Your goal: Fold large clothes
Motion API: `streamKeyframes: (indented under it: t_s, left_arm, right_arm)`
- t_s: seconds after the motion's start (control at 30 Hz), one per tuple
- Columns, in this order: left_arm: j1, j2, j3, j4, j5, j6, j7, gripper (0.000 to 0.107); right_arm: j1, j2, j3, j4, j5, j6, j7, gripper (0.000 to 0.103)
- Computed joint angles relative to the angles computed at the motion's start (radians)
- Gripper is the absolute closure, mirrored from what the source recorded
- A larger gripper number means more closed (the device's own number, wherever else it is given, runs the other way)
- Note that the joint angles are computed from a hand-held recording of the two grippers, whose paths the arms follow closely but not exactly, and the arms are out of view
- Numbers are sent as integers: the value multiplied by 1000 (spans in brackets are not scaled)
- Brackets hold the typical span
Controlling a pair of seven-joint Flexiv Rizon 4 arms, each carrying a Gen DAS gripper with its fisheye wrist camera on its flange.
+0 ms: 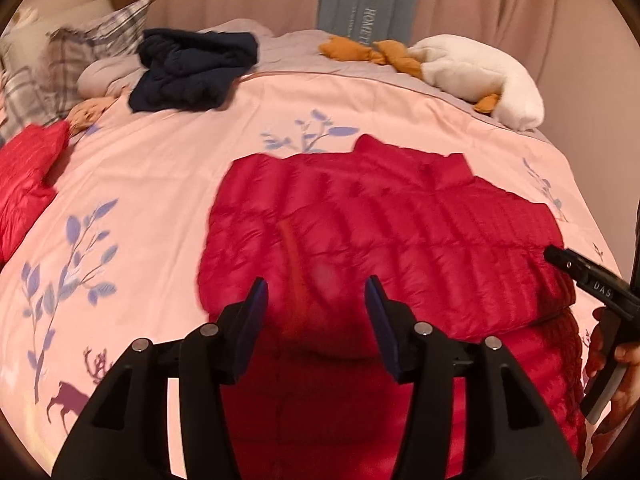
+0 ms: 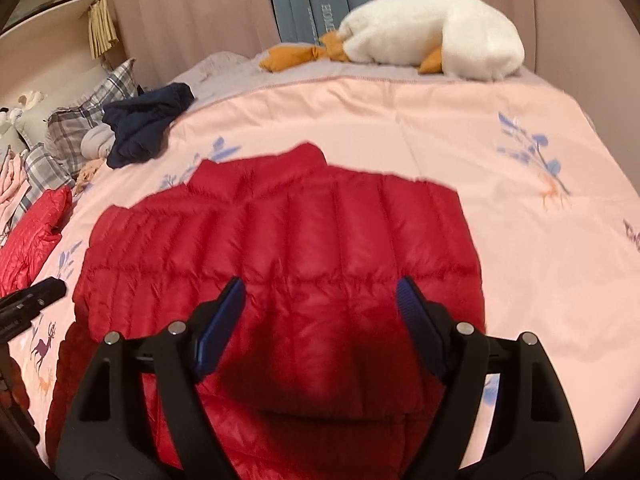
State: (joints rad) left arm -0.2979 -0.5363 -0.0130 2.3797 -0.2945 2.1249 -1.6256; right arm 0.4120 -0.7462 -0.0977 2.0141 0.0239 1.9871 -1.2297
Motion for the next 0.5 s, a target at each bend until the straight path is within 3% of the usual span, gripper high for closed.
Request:
streamKeyframes:
  t_s: [0.2, 0.37, 0.5]
  left_arm:
    - [-26, -63, -11, -105, -6, -51, 32, 55]
    - [-141, -133, 76, -197, -108, -123, 97, 55]
    - [-147, -154, 85, -217, -114, -143, 131, 52]
  right_arm:
    - [19, -12, -17, -46, -13, -28, -10, 22]
    - [16, -53, -9, -89, -47, -69, -6, 22]
    - [70, -89, -65, -113, -53, -123, 1, 17]
